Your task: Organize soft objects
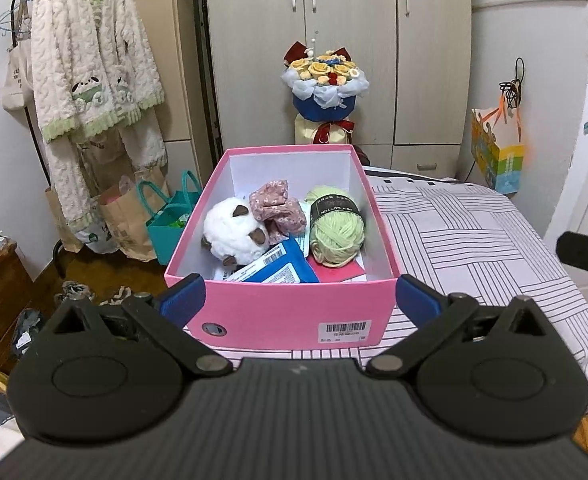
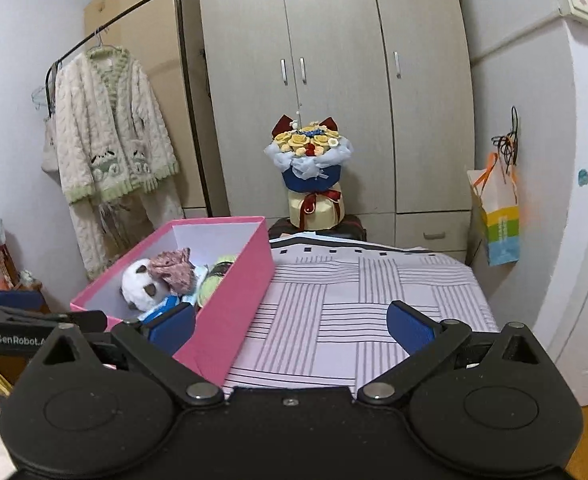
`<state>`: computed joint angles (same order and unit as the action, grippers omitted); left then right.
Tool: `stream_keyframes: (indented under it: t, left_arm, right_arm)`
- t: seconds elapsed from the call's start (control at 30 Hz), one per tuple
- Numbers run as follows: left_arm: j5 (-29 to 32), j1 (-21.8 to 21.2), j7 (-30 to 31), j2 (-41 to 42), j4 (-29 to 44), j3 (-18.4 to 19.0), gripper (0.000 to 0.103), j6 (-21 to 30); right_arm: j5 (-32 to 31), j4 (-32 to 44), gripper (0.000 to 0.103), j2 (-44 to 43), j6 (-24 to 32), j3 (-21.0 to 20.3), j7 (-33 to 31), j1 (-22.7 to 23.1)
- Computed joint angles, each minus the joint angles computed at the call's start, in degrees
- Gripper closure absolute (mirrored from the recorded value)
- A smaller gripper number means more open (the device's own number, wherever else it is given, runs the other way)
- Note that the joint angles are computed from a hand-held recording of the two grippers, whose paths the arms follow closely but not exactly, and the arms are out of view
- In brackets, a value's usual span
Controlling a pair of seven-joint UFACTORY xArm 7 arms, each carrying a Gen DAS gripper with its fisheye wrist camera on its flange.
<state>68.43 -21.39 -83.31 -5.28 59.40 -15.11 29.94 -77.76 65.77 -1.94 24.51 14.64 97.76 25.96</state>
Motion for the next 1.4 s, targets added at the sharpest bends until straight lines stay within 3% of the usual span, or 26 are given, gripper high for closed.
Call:
stream_keyframes:
  t: [0.17,0.37,0.43,0.6,1.07,1.3,1.4]
  left_arm:
    - [2.0,0.1,-2.3,1.1,0.5,0.2,0.000,-2.1]
    - [7.2,-1.1,-5.5,3.5,2.0,1.1,0.000,-3.3]
    - [8.3,-1.3,-5.7,3.7,1.9,1.7,0.000,-5.1]
    - [13.0,-1.4,-11.5,2.7,0.9,2.0,0.000,-4.3]
    - [17.4,0.3,-15.8,0.1,-2.7,1.9,0.000,-6.5]
    - [23.7,-0.1,-21.2,0.2,-3.6,1.4,0.000,-5.8]
    - [25.5,-0.4,-23.8,0.2,-3.9,1.5,0.000,-5.7]
  right_arm:
    - [4.2,-0.7,0.000,-0.6,2.5,0.5,-3.9,0.4]
    - [7.6,0.6,0.000,0.4,10.1,1.7,-8.0,1.9]
    - [5.3,0.4,0.000,0.4,10.3,1.5,-6.8,2.3]
    - [1.7,0.3,0.000,0.4,10.9,1.6,-4.7,3.0]
    - [4.5,-2.0,0.000,-0.2,14.2,1.5,-6.1,4.0]
    - [0.5,-3.4,0.000,-1.0,15.8,2.4,-1.0,3.5]
    - [-2.4,-2.9,0.000,-0.2,18.9,3.1,1.4,4.2]
